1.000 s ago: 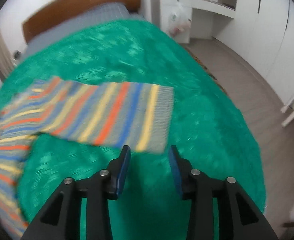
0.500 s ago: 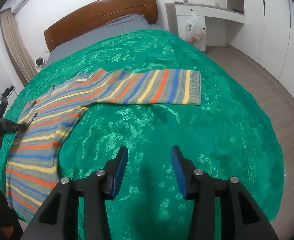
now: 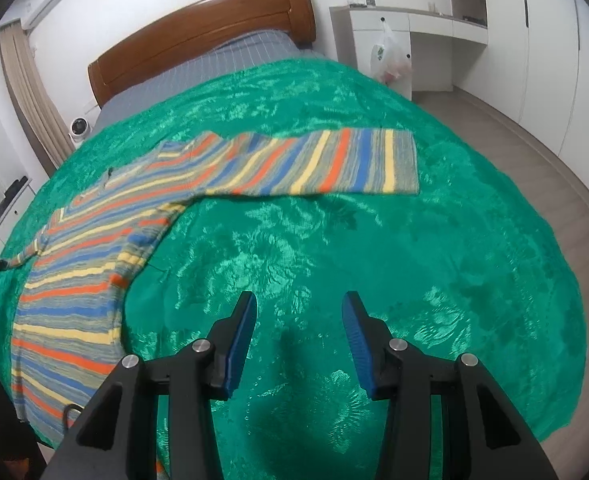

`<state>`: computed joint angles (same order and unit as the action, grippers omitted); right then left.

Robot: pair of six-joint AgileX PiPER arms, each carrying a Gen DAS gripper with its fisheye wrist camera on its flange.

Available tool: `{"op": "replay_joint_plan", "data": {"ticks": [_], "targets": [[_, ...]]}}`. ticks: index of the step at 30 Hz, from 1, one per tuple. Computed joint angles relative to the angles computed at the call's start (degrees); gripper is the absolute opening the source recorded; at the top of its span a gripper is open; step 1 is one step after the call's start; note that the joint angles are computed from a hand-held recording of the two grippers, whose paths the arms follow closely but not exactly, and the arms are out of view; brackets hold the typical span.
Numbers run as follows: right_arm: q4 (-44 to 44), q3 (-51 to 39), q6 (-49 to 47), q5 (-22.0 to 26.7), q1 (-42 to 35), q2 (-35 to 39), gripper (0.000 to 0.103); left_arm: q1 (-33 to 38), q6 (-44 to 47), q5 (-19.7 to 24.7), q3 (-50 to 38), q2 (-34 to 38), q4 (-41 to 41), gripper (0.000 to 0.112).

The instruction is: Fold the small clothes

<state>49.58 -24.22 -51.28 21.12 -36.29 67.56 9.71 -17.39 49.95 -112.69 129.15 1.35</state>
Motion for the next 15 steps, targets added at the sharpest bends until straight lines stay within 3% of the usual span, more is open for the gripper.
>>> {"op": "replay_joint_plan", "data": {"ticks": [6,11,15], "targets": [[-2.6,1.37,4.34,-4.53,1.88,1.11,0.045,-0.82,-6.09,-2.56,4.49,-0.72,3.51,0.002],[-5.87,1.18,8.14,-5.8,2.02,1.99,0.045,-0.77,-7.77,-0.45,1.84,1.92,4.96,0.002],[-7.48,1.4,9.93,-6.6,1.98,2.13,0.045,-0.99,-8.99,-1.24,2.35,2.51,6.6,0.002]]}}
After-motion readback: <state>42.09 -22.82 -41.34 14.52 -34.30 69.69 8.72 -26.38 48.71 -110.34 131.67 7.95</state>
